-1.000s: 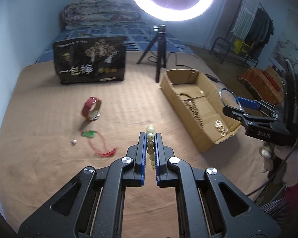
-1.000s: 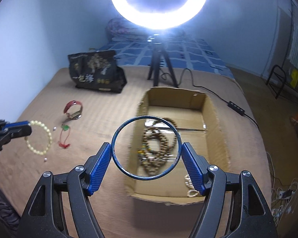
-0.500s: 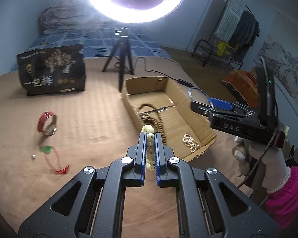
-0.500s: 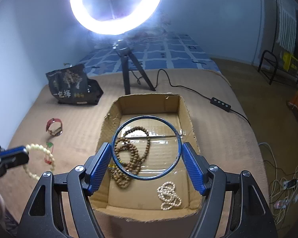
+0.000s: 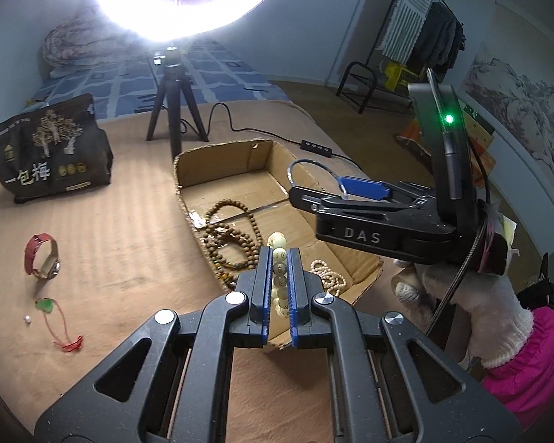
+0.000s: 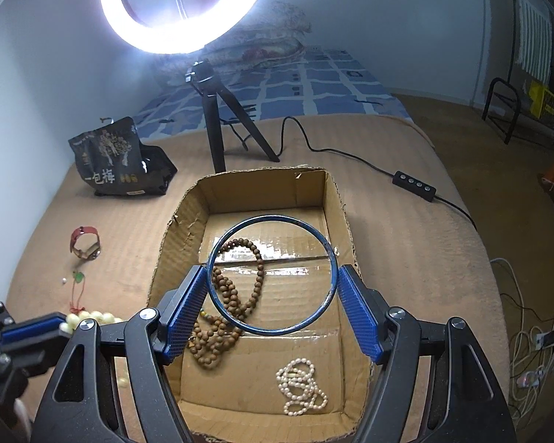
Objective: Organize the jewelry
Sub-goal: 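Carry the jade bracelet and blue bangle over the cardboard box with both tools, then open both tools to release the bracelet and bangle into the box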
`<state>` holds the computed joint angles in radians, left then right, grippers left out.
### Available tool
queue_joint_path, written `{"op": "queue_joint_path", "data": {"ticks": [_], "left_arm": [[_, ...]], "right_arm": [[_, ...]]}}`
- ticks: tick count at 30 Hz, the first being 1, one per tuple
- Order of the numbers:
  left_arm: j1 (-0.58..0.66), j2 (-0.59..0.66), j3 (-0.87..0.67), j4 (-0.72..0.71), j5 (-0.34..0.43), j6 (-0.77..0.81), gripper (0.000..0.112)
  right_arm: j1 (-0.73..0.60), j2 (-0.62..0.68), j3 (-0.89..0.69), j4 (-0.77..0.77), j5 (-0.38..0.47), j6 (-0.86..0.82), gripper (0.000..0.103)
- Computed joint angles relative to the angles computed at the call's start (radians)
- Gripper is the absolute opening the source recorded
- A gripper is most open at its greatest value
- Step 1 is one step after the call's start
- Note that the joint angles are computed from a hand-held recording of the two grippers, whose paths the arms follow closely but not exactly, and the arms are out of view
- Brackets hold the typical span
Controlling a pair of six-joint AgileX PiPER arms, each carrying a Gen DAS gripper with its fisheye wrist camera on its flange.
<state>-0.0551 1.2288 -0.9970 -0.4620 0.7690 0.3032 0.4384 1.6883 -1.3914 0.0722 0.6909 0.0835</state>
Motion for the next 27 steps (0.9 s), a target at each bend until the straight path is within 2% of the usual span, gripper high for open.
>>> {"op": "queue_joint_path", "data": {"ticks": [8, 20, 21, 23, 27], "left_arm": [[-0.066, 0.040, 0.004, 0.048, -0.045, -0.049, 0.005], [-0.079, 0.063, -0.005, 0.068, -0.052, -0.056, 0.006], [-0.081, 0.064, -0.002, 0.070, -0.058, -0.054, 0.008], [-0.085, 0.056, 0.004, 0.079, -0.065, -0.058, 0.028], [-0.086, 0.045, 0.010, 0.083, -0.069, -0.058, 0.029]], "right_arm": [[-0.008, 0.024, -0.019, 0.008, -0.003, -0.002, 0.072], [-0.003, 0.024, -0.020, -0.029, -0.008, 0.036, 0.072], [-0.005, 0.023, -0.018, -0.026, -0.009, 0.036, 0.072], [-0.008, 0.024, -0.020, -0.025, -0.007, 0.040, 0.073], [-0.012, 0.019, -0.018, -0.019, -0.010, 0.047, 0.075]]}}
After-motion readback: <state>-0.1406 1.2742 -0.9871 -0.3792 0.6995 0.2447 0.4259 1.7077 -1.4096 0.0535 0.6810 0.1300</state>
